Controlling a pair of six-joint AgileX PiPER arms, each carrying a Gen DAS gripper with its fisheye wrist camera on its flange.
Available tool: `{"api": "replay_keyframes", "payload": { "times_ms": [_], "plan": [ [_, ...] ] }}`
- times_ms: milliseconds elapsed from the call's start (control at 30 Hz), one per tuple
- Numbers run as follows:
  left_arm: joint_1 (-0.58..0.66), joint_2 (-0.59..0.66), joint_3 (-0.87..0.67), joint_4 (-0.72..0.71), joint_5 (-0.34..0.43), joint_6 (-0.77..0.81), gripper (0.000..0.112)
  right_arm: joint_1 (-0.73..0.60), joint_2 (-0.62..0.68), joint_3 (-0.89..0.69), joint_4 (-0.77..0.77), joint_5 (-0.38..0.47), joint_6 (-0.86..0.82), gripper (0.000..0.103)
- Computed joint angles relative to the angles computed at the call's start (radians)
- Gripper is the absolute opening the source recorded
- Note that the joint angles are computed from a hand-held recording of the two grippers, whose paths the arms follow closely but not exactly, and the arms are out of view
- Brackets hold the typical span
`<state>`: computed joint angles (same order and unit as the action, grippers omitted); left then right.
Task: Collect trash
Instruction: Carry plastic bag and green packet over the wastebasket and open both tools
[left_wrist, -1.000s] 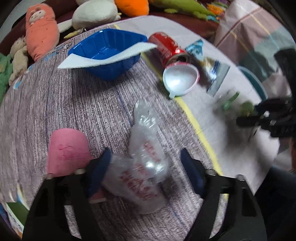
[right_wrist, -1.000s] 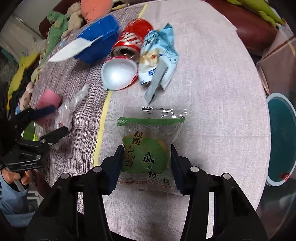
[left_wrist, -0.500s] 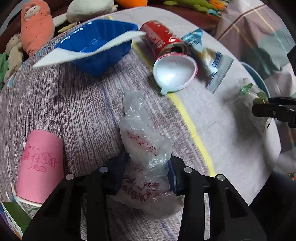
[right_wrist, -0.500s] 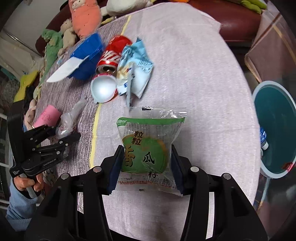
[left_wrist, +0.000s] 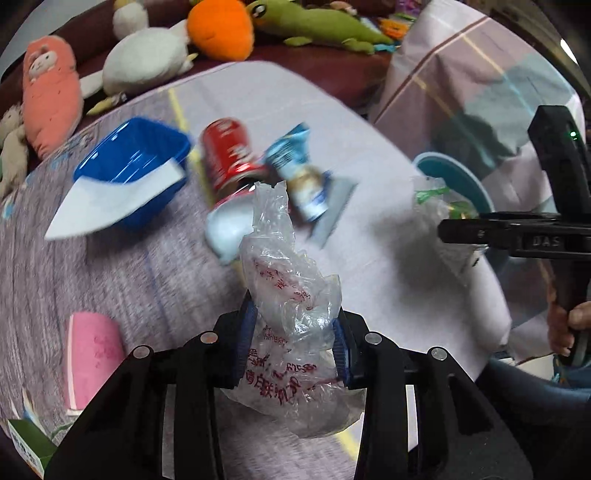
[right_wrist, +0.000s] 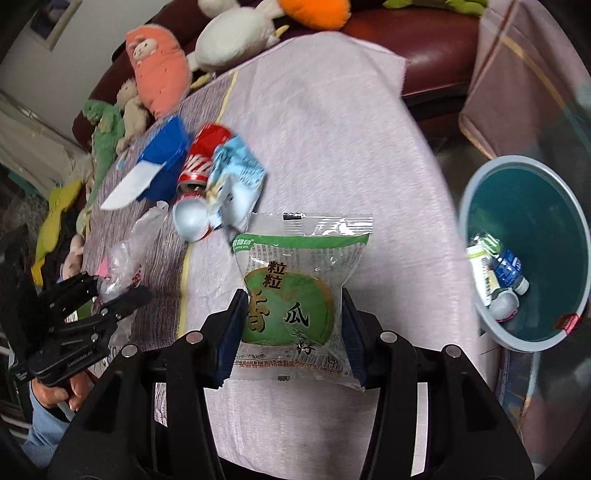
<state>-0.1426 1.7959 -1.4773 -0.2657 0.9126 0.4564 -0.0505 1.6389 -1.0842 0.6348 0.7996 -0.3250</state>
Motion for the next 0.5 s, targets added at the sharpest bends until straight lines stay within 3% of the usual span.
{"api": "replay_keyframes", "payload": {
  "times_ms": [333, 500],
  "plan": [
    [-0.158, 0.079, -0.163, -0.046, 0.052, -0.068, 0.038, -0.234, -0.045, 0.026, 0.097, 0.046, -0.14, 0.047],
    [-0.253, 0.178, -0.301, -0.061, 0.098, -0.113, 0.038, -0.409, -0.07, 0.038, 0.133, 0.075, -0.214, 0.047]
  ]
}}
